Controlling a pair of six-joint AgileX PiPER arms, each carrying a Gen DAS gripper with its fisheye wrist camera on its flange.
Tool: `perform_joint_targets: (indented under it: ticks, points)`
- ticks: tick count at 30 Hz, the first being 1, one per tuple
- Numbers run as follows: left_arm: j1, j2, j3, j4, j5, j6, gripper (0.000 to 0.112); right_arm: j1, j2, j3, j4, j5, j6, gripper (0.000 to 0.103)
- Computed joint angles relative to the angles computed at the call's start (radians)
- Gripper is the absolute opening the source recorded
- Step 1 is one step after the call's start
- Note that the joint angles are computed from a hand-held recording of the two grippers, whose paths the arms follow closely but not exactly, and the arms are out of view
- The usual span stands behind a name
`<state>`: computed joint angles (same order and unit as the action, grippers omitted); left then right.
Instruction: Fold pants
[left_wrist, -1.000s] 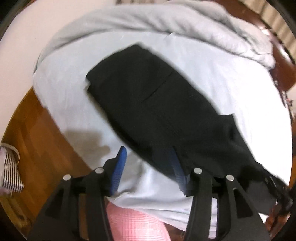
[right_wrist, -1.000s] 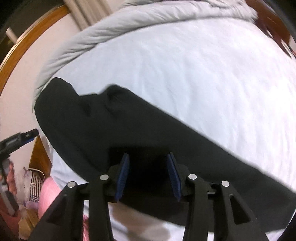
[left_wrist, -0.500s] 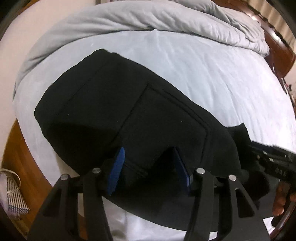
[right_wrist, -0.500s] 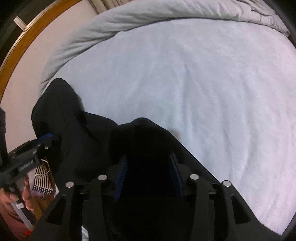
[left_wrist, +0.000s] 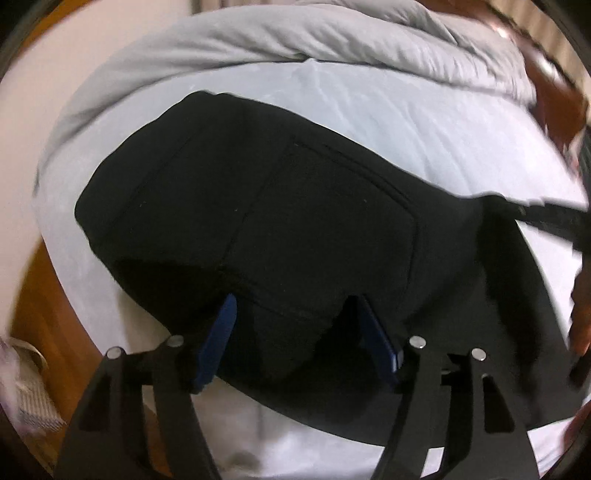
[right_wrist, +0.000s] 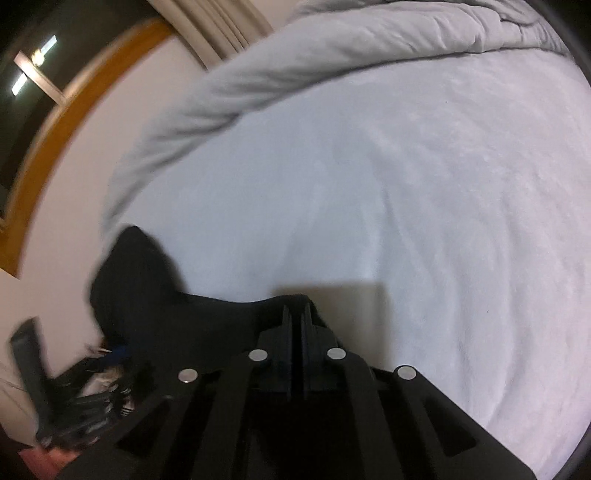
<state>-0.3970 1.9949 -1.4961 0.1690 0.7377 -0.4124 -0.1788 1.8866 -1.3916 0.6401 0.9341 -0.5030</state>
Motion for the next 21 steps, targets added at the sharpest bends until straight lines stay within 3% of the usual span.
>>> perform_joint_targets:
  ticks: [2,5,8,12,15,17,19,21]
  points:
    - [-0.024,0.002,0.007,0.063,-0.004,-0.055,0.069,0.049,0.024,0.024,-0.083,-0.051,0.046,0.006]
    - [-0.016,0.010,-0.035,0.017,0.049,-0.011,0.071,0.025,-0.005,0.061,-0.053,-0.068,0.023,0.018]
    - [0.011,-0.007,-0.057,-0.053,0.099,0.054,0.072,-0.041,-0.129,0.151,-0.022,-0.072,-0.017,0.026]
    - [0.031,-0.090,0.019,-0.084,0.069,0.040,0.077,-0.132,-0.309,0.305,0.011,-0.007,-0.094,0.026]
    - [0.003,-0.076,0.014,-0.054,0.070,0.039,0.077,-0.194,-0.442,0.459,0.006,0.018,-0.100,0.026]
    - [-0.018,-0.027,-0.015,-0.012,0.088,0.026,0.079,-0.224,-0.480,0.538,-0.022,0.008,-0.087,0.026]
    - [-0.026,0.035,-0.044,0.032,0.100,0.019,0.084,-0.209,-0.442,0.611,-0.064,-0.058,-0.071,0.023]
    - [-0.029,0.040,-0.051,0.044,0.102,0.015,0.085,-0.229,-0.454,0.659,-0.011,-0.096,-0.138,0.023]
